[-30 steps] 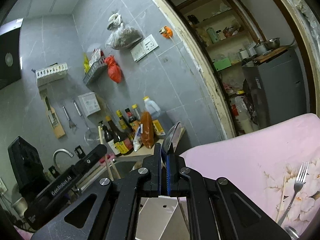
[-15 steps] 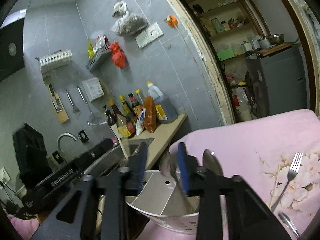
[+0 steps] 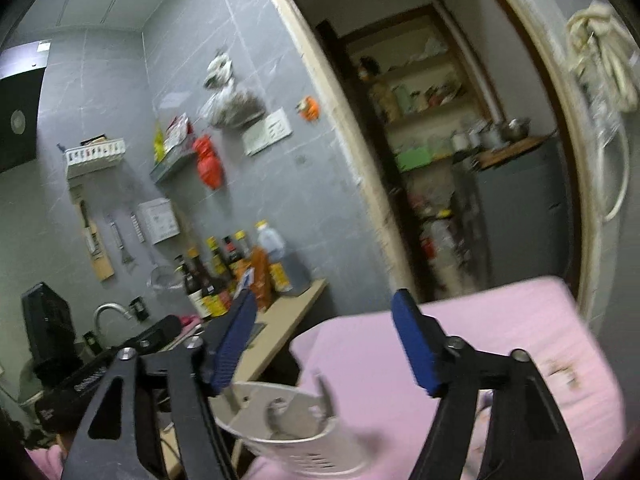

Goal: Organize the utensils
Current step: 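Lower the chopstick and spoon into the white caddy and open both tools, then move both open tools back over the remaining fork, spoon and chopsticks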

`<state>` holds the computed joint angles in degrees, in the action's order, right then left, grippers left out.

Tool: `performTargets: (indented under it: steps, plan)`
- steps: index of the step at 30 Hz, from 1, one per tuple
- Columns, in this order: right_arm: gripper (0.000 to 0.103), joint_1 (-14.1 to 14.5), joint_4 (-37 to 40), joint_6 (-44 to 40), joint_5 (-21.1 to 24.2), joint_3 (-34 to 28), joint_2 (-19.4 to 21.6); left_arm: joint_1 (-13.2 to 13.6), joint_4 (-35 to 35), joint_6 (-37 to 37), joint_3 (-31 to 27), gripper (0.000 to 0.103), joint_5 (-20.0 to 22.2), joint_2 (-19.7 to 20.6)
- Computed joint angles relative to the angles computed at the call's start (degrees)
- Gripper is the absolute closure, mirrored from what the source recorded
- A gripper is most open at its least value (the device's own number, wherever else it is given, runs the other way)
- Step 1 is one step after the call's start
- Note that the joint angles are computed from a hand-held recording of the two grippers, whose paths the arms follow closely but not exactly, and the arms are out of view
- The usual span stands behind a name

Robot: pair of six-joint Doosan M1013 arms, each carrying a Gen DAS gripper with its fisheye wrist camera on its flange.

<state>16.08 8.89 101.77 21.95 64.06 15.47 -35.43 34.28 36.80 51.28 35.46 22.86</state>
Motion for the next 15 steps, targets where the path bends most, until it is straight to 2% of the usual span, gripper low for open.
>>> performTargets:
  steps: [4, 9, 15]
  plan:
    - [0.022, -1.4, -5.3, 3.0, 0.0, 0.7, -1.4, -1.5, 0.4, 0.6, -3.3, 0.028, 1.1, 1.9]
    - [0.011, -3.4, -9.5, 5.3, -0.7, 1.7, -2.8, -3.5, 3.0, 1.2, -7.1, 0.018, 2.4, 4.4]
    - [0.004, -5.9, -11.9, 4.4, -0.1, 2.8, -3.7, -5.7, 6.1, 2.1, -12.0, 0.009, 5.6, 7.9]
